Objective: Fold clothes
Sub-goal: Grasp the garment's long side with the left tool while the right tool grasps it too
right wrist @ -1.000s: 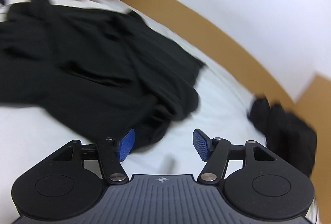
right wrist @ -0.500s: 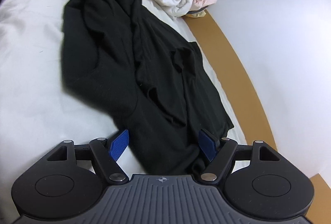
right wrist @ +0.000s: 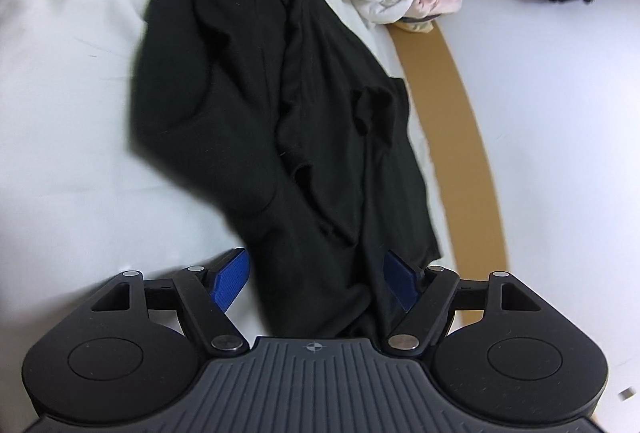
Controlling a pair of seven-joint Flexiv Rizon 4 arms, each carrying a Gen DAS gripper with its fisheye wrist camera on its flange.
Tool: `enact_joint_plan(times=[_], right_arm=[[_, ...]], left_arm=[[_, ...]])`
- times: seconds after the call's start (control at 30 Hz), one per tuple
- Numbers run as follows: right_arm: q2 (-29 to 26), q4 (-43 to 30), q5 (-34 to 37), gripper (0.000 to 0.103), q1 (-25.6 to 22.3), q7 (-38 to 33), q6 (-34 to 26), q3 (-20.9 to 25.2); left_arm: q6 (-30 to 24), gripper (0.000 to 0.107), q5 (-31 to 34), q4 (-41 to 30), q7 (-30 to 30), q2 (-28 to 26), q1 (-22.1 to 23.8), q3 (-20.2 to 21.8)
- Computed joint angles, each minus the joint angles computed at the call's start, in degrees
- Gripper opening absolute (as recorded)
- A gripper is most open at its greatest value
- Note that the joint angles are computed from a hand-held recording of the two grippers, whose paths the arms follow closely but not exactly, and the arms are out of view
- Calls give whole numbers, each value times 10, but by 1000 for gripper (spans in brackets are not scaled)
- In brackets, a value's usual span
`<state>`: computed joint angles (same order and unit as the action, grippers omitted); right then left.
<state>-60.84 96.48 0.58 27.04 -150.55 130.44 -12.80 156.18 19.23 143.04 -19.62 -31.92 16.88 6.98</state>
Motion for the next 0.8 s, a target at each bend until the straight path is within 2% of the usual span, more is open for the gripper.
enact_joint_plan(times=[0.07,0.13,0.2,0.27,0.3,0.33,0.4,0.5,0.53,0.57,0.6,0.63,0.67,0.7,0.73,0.8], right_arm=[[-23,-30,47,76,33,-8,-3,-30],[-39,-58,65,76,45,-13,-12,-44],[-36,-56,82,75,60,-27,-36,-64],[-17,-19,56,75,61,-58,-46,-73],[-3,-6,33,75,48,-60,-52,-64],[11,7,10,75,34,-63,-58,-52],[13,-2,-15,75,12,-60,-66,-36],[-26,-61,17,75,37,-48,-80,-73],[-36,-80,26,75,44,-43,-92,-81],[-47,-100,38,72,52,-35,-104,-93],[-50,-111,32,57,47,-23,-115,-86],[-53,-122,25,45,41,-10,-126,-79],[-57,-124,16,9,35,-6,-131,-71],[-76,-136,32,6,42,-20,-115,-76],[-92,-138,30,6,39,-30,-71,-75],[-78,-132,9,5,14,21,-70,-45]], left_arm=[[5,3,-12,-8,13,-11,-13,2],[-9,7,-11,-11,19,-3,-13,0],[11,24,3,-14,29,-4,-7,7],[42,59,33,-20,34,-9,10,13],[29,62,60,-22,30,3,26,11],[-13,63,92,-22,16,28,46,5],[-90,62,137,-33,-7,65,71,-10],[-169,59,167,-58,-23,90,77,-29],[-210,48,185,-67,-40,103,87,-44],[-233,21,196,-76,-50,106,90,-51],[-220,7,187,-75,-31,93,77,-40],[-201,2,175,-73,-8,77,65,-31],[-197,1,180,-75,-7,69,69,-35],[-209,1,199,-77,-43,78,90,-49],[-227,3,226,-80,-86,89,121,-74],[-269,4,310,-97,-199,114,200,-136]])
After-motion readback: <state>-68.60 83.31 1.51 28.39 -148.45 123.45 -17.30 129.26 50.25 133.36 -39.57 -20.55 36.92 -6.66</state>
